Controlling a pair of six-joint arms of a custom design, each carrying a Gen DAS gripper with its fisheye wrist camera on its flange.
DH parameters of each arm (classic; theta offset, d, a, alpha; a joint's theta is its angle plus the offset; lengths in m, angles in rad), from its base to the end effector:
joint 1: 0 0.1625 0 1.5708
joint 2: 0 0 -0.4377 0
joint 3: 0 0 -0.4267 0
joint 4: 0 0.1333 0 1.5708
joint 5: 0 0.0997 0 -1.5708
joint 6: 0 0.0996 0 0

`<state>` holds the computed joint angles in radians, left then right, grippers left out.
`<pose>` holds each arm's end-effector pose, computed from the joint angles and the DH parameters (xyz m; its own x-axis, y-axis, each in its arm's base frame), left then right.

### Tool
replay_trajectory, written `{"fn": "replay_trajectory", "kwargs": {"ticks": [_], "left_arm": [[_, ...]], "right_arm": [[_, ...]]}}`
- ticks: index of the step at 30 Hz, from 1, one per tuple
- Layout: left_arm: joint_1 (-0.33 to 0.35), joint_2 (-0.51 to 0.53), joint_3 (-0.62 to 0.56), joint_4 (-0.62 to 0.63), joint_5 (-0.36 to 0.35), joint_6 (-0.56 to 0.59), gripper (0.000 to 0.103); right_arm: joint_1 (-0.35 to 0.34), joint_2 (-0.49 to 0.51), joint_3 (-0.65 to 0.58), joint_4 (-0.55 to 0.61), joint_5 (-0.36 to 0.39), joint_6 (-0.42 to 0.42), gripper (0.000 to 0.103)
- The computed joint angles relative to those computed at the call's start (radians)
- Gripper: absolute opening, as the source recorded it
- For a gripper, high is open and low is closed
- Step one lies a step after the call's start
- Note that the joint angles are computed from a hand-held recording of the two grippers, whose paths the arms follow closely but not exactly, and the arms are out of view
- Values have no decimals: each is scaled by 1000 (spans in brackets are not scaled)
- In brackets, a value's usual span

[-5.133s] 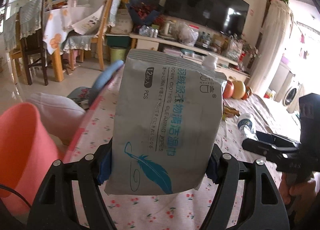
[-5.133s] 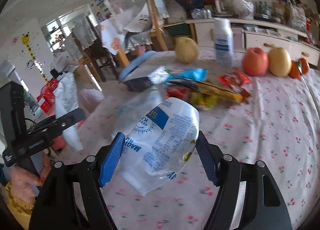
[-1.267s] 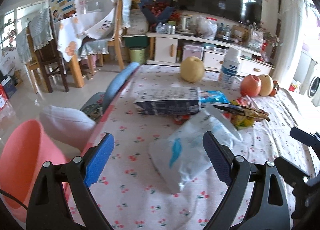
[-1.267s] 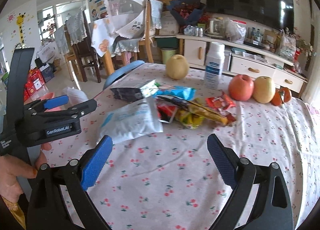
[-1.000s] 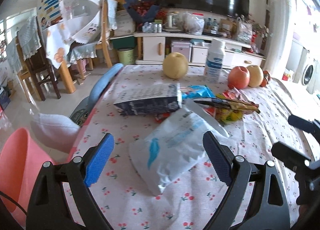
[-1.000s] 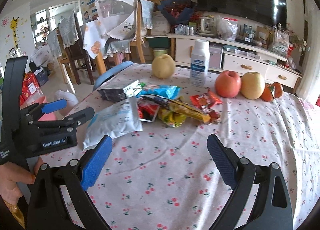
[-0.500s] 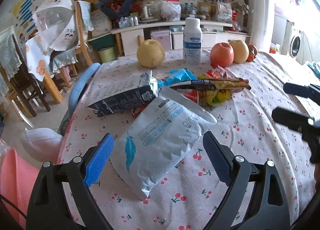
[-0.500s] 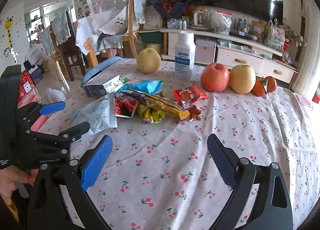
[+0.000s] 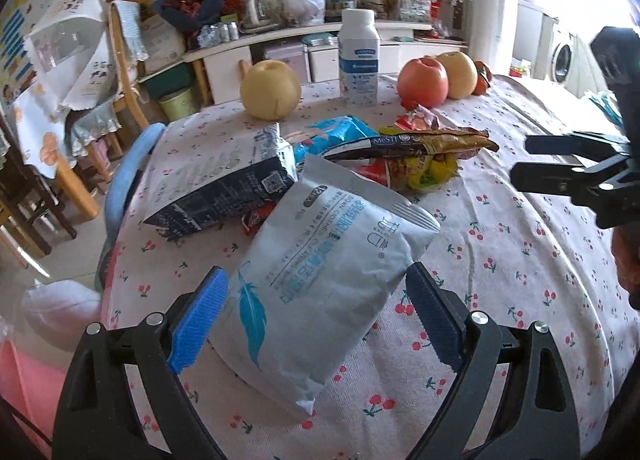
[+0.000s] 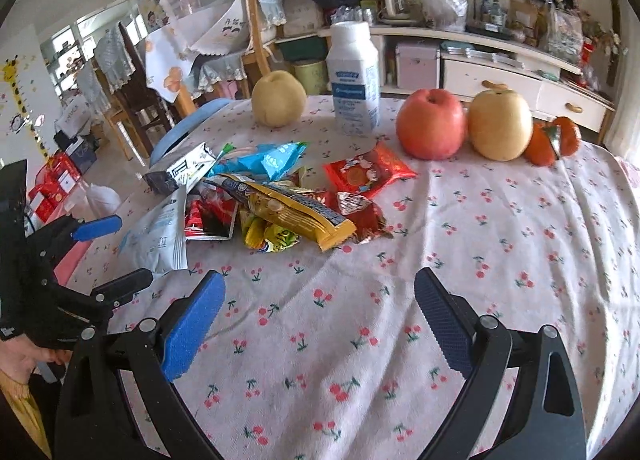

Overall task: Collect trash
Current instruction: 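Return both tools to the table toward the remaining wrappers and packets, then grasp the blue-feather wipes packet with the left tool while the right tool grasps a red snack wrapper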

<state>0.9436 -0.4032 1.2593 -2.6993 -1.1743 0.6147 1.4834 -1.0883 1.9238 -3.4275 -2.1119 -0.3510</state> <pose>-0.3322 -0.7510 -0.0497 -0.3340 0.8233 -0.4590 0.9277 0.3734 -0.0053 0.0281 -0.6190 0.2742 -0.7815 0.3022 0.5458 -0.2376 0.6648 -0.7082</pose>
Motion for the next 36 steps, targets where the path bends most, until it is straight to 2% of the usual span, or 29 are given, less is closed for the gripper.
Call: {"fn": "replay_trajectory", "kwargs": {"ticks": [5, 8, 12, 17, 19, 21, 23, 25, 28, 31, 36], "left_arm": [[13, 7, -37, 87, -56, -35, 91], [11, 11, -38, 99, -79, -30, 91], [5, 10, -34, 124, -122, -34, 91], [14, -8, -37, 197, -250, -64, 91], [17, -14, -36, 205, -277, -67, 91], [15, -25, -14, 150, -252, -49, 91], [12, -26, -4, 91, -197, -37, 91], [17, -23, -11, 77, -159, -47, 91], [20, -7, -37, 97, -85, -66, 92], [24, 3, -54, 122, -71, -69, 92], [22, 14, -53, 98, -69, -45, 97]], "right_arm": [[-9, 30, -41, 16, -26, -56, 94], [-30, 26, -52, 35, -23, -42, 94], [-78, -17, -51, 79, 61, 43, 94], [-117, -59, -42, 83, 154, 107, 94], [-134, -76, -37, 86, 200, 138, 94], [-137, -78, -41, 80, 198, 139, 94], [-135, -74, -47, 74, 191, 116, 94], [-132, -68, -54, 74, 191, 97, 94], [-138, -68, -59, 86, 233, 95, 94], [-136, -60, -69, 91, 255, 69, 94], [-132, -40, -89, 118, 253, 24, 94]]}}
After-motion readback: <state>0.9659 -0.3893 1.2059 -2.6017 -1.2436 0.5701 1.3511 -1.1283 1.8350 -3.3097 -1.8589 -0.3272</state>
